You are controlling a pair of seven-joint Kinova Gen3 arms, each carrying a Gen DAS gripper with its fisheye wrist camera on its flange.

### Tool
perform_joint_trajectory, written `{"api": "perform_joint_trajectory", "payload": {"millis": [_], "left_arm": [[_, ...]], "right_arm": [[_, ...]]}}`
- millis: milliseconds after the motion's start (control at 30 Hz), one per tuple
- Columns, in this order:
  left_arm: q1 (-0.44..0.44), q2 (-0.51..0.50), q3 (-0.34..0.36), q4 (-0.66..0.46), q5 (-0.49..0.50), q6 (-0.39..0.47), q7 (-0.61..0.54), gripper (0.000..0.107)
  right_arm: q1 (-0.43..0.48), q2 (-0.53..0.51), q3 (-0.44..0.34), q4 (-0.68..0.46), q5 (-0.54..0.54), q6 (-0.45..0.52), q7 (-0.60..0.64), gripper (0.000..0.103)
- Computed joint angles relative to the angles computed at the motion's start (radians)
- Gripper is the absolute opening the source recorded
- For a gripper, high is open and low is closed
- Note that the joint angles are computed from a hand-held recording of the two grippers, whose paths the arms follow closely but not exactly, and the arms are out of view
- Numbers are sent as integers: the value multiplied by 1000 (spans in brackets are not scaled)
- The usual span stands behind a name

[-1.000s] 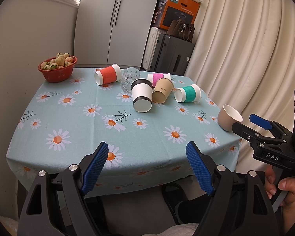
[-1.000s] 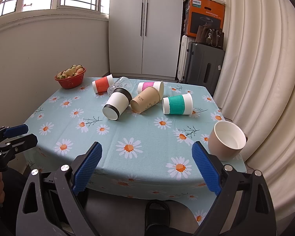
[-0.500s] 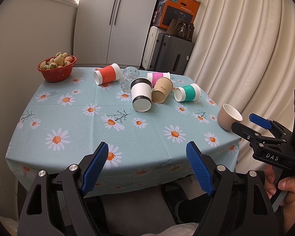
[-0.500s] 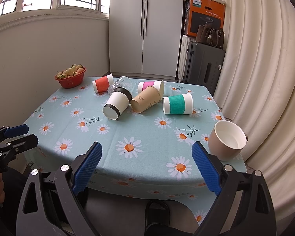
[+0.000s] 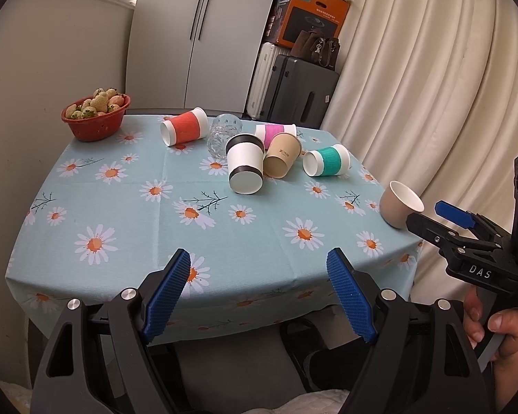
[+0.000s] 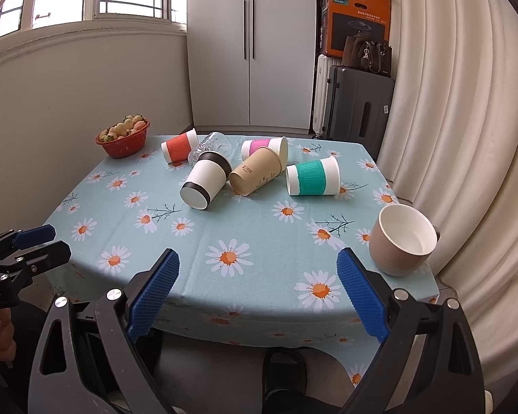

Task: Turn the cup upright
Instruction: 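Move the right gripper toward the brown kraft cup lying on its side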

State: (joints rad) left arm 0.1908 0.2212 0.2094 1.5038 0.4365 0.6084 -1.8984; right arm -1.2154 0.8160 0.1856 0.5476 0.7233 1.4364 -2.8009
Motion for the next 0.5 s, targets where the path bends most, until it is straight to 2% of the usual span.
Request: {"api": "perform_joint_trajectory", "payload": {"millis": [67, 200, 333, 500], "left_arm": [[-25, 16, 11, -21, 40, 21, -29, 80], [-26, 65, 15, -88, 50, 67, -26, 80], [-26, 120, 24, -163, 54, 114, -26, 80], [-7, 199, 20, -280, 18, 167, -10, 80]], "right_arm": [[9, -27, -5, 41, -8, -26, -27, 92], [44, -81, -31, 134, -19, -126, -106, 92], [93, -64, -43, 92, -31, -160, -80, 92], [208, -75, -85, 106, -144, -275, -79, 92]]}}
